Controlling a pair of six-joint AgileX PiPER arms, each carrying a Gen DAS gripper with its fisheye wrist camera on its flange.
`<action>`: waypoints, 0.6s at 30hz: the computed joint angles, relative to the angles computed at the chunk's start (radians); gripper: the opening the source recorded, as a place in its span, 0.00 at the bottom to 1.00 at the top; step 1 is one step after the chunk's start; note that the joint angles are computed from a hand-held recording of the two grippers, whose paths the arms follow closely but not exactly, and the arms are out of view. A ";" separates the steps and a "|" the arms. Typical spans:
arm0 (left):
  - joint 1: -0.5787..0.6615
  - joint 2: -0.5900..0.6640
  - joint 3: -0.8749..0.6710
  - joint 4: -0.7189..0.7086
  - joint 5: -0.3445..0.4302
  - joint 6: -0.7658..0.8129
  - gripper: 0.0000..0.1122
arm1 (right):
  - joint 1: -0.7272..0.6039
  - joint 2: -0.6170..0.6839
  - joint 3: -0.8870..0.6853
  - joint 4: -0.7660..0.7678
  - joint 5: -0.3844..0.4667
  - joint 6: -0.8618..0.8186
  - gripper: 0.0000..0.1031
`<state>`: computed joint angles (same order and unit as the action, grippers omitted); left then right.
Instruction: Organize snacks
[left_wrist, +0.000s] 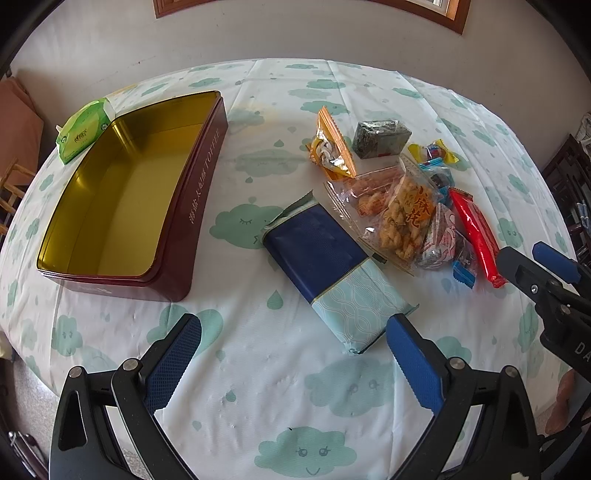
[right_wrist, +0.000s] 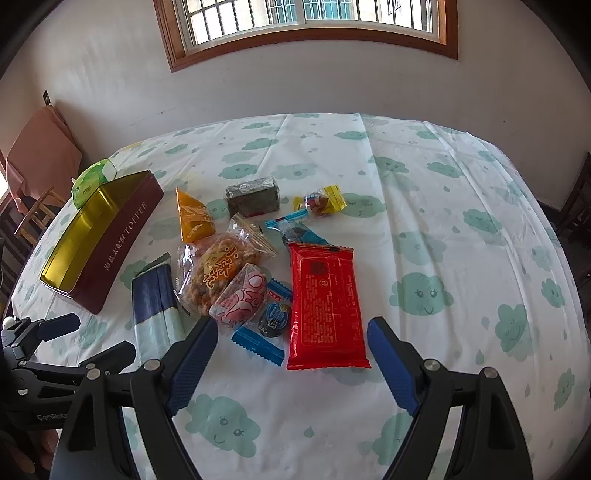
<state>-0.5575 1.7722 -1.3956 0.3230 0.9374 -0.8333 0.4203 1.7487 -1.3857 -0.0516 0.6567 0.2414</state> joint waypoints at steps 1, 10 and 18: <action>0.001 -0.001 0.001 -0.001 -0.002 0.001 0.88 | -0.001 0.003 -0.002 0.000 0.001 -0.001 0.83; 0.004 0.016 -0.011 -0.003 0.002 -0.002 0.88 | -0.040 0.037 -0.021 0.065 -0.002 -0.052 0.83; 0.016 0.031 -0.027 -0.014 -0.001 0.010 0.88 | -0.083 0.111 -0.085 0.110 0.020 -0.099 0.78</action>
